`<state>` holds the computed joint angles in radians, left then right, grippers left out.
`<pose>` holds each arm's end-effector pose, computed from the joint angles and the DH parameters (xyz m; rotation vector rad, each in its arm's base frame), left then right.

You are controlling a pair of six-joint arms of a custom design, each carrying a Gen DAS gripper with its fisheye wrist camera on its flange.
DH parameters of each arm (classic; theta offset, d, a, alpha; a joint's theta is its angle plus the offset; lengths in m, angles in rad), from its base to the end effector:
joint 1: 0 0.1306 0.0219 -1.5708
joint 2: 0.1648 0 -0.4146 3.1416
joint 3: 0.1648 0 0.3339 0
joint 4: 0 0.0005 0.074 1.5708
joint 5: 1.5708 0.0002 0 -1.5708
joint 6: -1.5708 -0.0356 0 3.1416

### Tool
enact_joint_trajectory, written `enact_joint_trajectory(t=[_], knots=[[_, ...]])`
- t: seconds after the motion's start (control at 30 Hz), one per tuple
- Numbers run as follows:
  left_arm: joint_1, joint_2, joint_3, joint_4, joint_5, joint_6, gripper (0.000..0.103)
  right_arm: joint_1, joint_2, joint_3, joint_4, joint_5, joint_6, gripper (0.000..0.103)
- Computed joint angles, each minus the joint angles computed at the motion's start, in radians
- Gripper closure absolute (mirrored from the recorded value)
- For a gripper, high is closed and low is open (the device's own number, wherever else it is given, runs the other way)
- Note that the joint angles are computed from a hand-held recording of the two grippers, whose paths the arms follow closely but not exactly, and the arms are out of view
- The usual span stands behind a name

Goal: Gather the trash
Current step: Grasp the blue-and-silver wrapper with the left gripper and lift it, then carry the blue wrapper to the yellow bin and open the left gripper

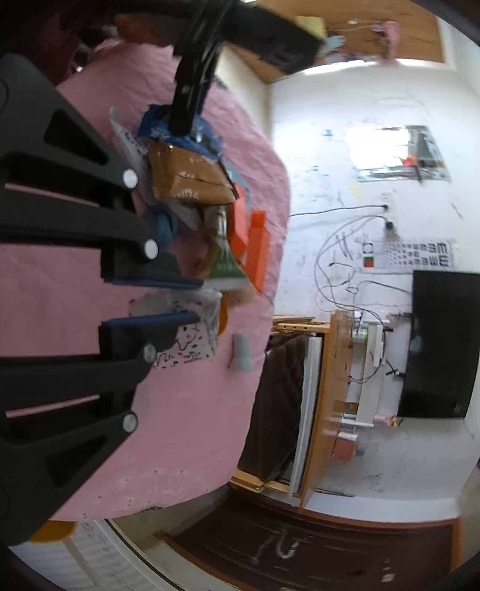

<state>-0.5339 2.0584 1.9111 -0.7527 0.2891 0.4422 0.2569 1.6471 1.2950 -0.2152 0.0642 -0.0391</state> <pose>0.5721 -0.3506 0.3262 0.2489 2.5704 -0.7531 0.5100 0.1311 0.3590 -0.1949 2.1297 0.1050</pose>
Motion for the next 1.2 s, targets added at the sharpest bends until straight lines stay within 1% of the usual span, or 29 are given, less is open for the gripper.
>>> enact_joint_trajectory(t=[0.03, 0.1, 0.17, 0.2, 0.27, 0.3, 0.33, 0.37, 0.4, 0.43, 0.53, 0.6, 0.73, 0.83, 0.93, 1.1, 1.2], knots=[[-0.002, 0.008, 0.013, -0.01, -0.008, 0.004, 0.028, -0.015, -0.011, -0.013, 0.012, -0.023, -0.01, 0.091], [-0.009, 0.02, 0.038, -0.032, -0.03, 0.008, 0.035, -0.031, -0.023, -0.027, 0.029, -0.034, -0.016, 0.091], [-0.022, 0.031, 0.066, -0.057, -0.066, 0.006, 0.044, -0.047, -0.035, -0.042, 0.046, -0.051, -0.023, 0.091], [-0.024, 0.031, 0.067, -0.06, -0.072, 0.002, 0.052, -0.052, -0.038, -0.045, 0.049, -0.059, -0.024, 0.091], [-0.038, 0.043, 0.098, -0.083, -0.104, -0.012, 0.062, -0.061, -0.044, -0.051, 0.055, -0.07, -0.022, 0.091], [-0.046, 0.056, 0.123, -0.098, -0.122, -0.021, 0.069, -0.066, -0.047, -0.054, 0.059, -0.074, -0.02, 0.091], [-0.048, 0.071, 0.147, -0.108, -0.129, -0.024, 0.08, -0.069, -0.048, -0.056, 0.062, -0.078, -0.02, 0.091], [-0.054, 0.085, 0.17, -0.12, -0.144, -0.026, 0.085, -0.073, -0.05, -0.061, 0.069, -0.084, -0.021, 0.091], [-0.056, 0.093, 0.181, -0.124, -0.153, -0.026, 0.095, -0.075, -0.051, -0.065, 0.072, -0.087, -0.021, 0.091], [-0.059, 0.1, 0.188, -0.12, -0.169, -0.019, 0.101, -0.079, -0.054, -0.07, 0.076, -0.089, -0.022, 0.091], [-0.066, 0.062, 0.13, -0.06, -0.226, -0.022, 0.103, -0.09, -0.06, -0.081, 0.082, -0.102, -0.031, 0.091], [-0.068, 0.032, 0.093, -0.026, -0.254, -0.016, 0.103, -0.104, -0.065, -0.086, 0.084, -0.131, -0.047, 0.091], [-0.069, -0.021, 0.036, 0.017, -0.299, -0.012, 0.103, -0.13, -0.073, -0.093, 0.093, -0.198, -0.08, 0.091], [-0.076, -0.054, 0.019, 0.036, -0.321, -0.023, 0.103, -0.152, -0.083, -0.096, 0.096, -0.248, -0.104, 0.091], [-0.093, -0.055, 0.059, 0.024, -0.323, -0.059, 0.103, -0.176, -0.101, -0.111, 0.114, -0.278, -0.127, 0.091], [-0.137, 0.002, 0.202, -0.037, -0.306, -0.125, 0.103, -0.215, -0.134, -0.13, 0.132, -0.297, -0.152, 0.091], [-0.163, 0.095, 0.383, -0.131, -0.274, -0.163, 0.103, -0.245, -0.158, -0.147, 0.139, -0.295, -0.157, 0.091]])
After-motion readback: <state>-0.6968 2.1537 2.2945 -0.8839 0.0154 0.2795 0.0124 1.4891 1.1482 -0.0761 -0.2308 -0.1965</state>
